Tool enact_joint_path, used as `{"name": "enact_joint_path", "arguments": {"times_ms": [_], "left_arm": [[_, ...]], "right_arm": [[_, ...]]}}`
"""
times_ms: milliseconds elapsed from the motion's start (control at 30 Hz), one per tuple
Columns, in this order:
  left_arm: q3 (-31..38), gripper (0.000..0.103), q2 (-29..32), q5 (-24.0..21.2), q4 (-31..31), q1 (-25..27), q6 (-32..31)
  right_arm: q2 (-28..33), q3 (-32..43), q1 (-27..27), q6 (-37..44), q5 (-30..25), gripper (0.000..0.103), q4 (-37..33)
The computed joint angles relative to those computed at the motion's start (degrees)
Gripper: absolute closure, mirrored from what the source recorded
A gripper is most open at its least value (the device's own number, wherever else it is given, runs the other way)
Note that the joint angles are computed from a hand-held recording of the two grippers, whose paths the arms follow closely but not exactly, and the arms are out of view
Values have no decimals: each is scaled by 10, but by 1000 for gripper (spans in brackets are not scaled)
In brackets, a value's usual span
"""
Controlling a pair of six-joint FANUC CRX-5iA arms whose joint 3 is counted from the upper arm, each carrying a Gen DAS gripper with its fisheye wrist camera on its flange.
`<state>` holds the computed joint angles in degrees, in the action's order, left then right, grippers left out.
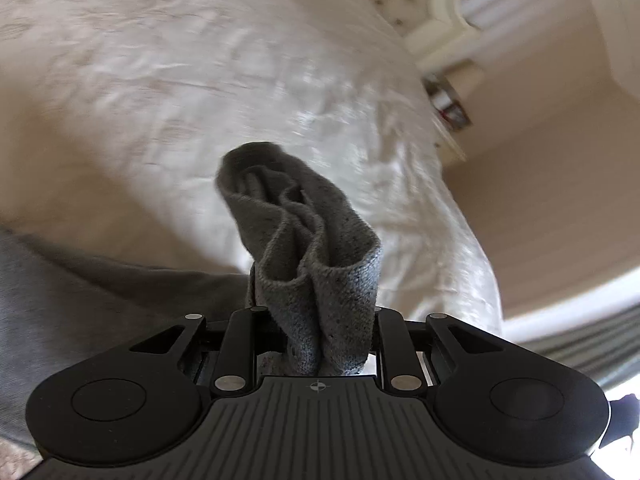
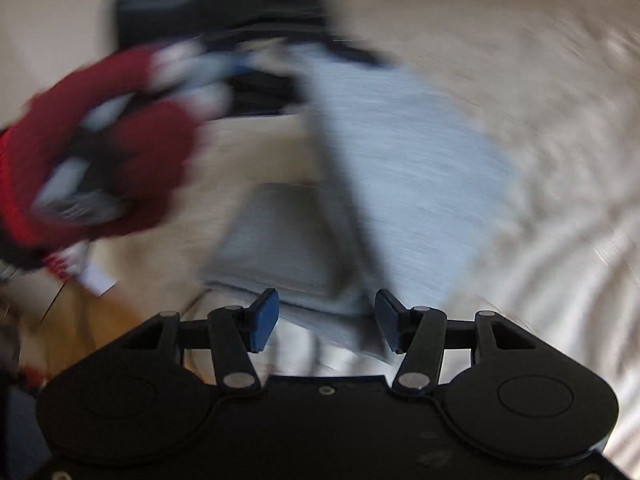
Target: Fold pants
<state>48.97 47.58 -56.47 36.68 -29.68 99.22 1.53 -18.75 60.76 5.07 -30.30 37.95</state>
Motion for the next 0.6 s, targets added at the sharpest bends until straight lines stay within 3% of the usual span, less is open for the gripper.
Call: {"name": "enact_joint_path", "arguments": {"times_ms": [67, 233, 333, 433, 533, 600], "left_arm": [[24, 82, 14, -13, 11, -3, -13], [31, 82, 16, -33, 15, -5, -36], [-9, 82, -8, -17, 11, -1, -40], [-94, 82, -62, 25, 0, 4, -47], [-203, 82, -128, 84, 2, 15, -64], [-247, 82, -161, 111, -12, 22, -71]], "right_arm": [[26, 15, -5, 14, 6, 47, 12], [79, 17, -29, -61, 32, 48, 122], [110, 66, -21, -5, -33, 50, 27], [146, 144, -4, 81, -173, 52, -113], [137, 132, -1, 67, -198, 57, -177], [119, 101, 5, 50, -181, 58, -170]]}}
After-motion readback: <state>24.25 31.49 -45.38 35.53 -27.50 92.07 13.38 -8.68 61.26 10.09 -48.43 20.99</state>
